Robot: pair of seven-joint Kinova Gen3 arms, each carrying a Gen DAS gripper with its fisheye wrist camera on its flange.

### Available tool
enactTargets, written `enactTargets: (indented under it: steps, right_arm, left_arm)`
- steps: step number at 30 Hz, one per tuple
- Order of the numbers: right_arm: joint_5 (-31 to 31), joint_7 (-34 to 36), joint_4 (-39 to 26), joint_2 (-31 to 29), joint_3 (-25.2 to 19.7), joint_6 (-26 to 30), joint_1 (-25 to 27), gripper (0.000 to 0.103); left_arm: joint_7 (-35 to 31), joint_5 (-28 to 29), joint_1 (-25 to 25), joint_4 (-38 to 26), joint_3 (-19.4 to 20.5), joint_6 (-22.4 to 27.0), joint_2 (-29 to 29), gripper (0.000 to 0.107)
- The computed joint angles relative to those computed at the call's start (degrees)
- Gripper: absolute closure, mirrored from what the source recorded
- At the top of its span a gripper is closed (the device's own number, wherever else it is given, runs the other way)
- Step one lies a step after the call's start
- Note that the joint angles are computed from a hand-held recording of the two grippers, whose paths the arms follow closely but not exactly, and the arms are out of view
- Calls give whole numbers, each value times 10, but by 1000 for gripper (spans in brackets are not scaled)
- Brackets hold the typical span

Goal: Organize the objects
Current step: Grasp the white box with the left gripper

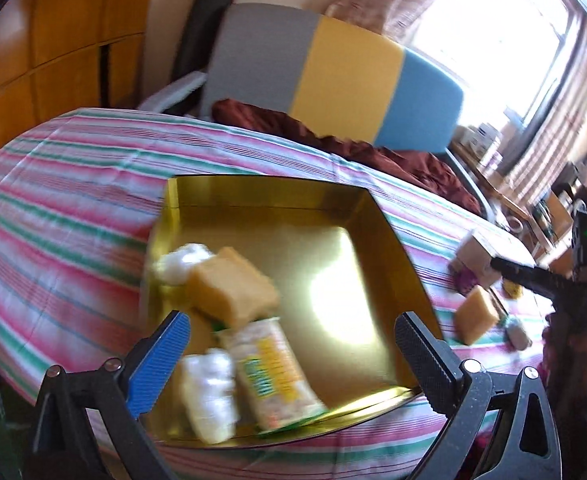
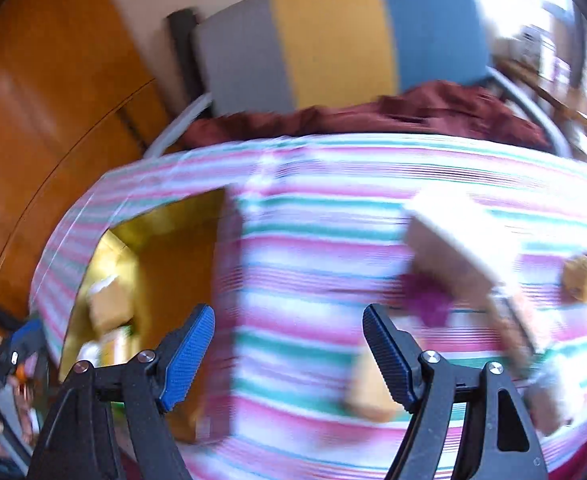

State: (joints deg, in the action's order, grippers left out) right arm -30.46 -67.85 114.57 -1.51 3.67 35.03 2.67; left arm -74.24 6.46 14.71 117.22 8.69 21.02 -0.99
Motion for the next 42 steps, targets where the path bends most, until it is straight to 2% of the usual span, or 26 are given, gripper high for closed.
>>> enactTargets:
  steps: [5,6,9,12,14,18,20,22,27,30,35,42]
  right_arm:
    - [-31,-1,-21,24,41,-28,55,23]
    - [-43,3,-32,37,44,-25,68,20]
    - [-93,33,-62,81,52,-12,107,20]
    - [-163,82,-88,126,9,25,186,20]
    - [-209,129,-104,154,-20,72,239,20]
    - [-300,222,-110,206,-121,165,344,19]
    - [-324,264,-113,214,-143,205,371,19]
    - [-333,278,-110,204,-121,212,360,19]
    - [-359,246,-90,184,2,199,286,19]
    - [-372,232,-83,181,15,195,295,19]
    - [-350,213,-84,167,17,176,287,19]
    - [-317,204,-86,151,14,161,270,19]
  left_arm:
    - [3,-2,24,-63,18,37,42,5]
    - [12,-13,34,-79,21,44,52,5]
    - [18,-27,55,-122,27,64,80,5]
    - [15,-28,73,-174,31,98,118,5]
    - [6,-21,79,-201,34,114,139,5]
    - [0,-27,102,-258,31,145,182,5]
    - [-3,-25,109,-288,31,160,205,5]
    - [-6,-21,114,-312,30,165,223,5]
    - [5,-64,158,-385,5,189,273,12]
    - [9,-84,175,-435,-3,220,305,16]
    - [5,-99,186,-506,-13,263,350,18]
    - [-28,-186,251,-633,-49,337,434,18]
